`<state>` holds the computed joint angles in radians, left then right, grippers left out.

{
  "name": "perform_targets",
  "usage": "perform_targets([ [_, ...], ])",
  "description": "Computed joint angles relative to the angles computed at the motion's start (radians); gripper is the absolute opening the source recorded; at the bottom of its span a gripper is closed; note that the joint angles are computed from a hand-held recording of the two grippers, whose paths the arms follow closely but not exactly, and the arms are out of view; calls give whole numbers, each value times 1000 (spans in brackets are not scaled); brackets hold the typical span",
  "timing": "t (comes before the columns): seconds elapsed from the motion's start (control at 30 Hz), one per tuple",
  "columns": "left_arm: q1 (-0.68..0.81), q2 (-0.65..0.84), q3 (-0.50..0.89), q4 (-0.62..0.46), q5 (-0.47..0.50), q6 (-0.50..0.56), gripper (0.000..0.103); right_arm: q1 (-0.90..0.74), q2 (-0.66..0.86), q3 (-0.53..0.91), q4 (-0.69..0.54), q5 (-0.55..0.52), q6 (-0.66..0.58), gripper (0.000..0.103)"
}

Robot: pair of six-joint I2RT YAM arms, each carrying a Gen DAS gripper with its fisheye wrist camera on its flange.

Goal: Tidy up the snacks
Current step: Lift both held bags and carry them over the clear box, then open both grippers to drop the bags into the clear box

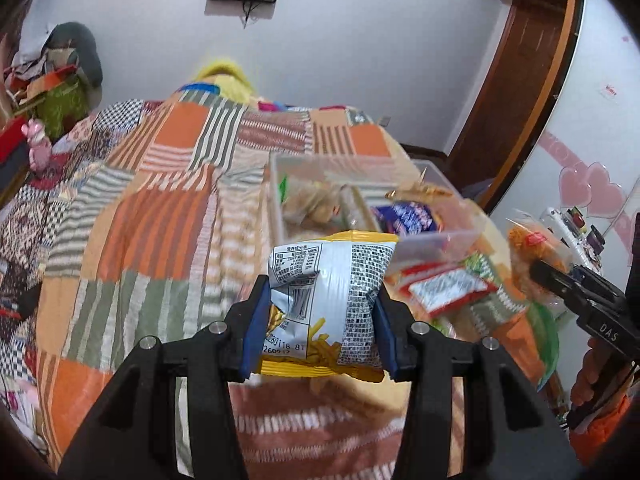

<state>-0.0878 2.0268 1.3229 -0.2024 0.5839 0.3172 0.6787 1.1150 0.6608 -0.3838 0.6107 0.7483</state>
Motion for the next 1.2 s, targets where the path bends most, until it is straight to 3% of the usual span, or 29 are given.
perform_targets([
  [0.3, -85, 75, 122, 7, -38, -58, 47, -117, 115, 76, 154, -76, -160, 41],
  [0.57, -138, 260, 387, -93, -84, -111, 47, -238, 263, 157, 248, -176, -250, 41],
  [1.03, -200, 543, 821, -328, -164, -87, 47, -351, 492, 301, 202, -290, -260, 42],
  [1.2, -208, 587, 871, -358, -185, -92, 48, -367, 503, 308, 162, -325, -246, 45],
])
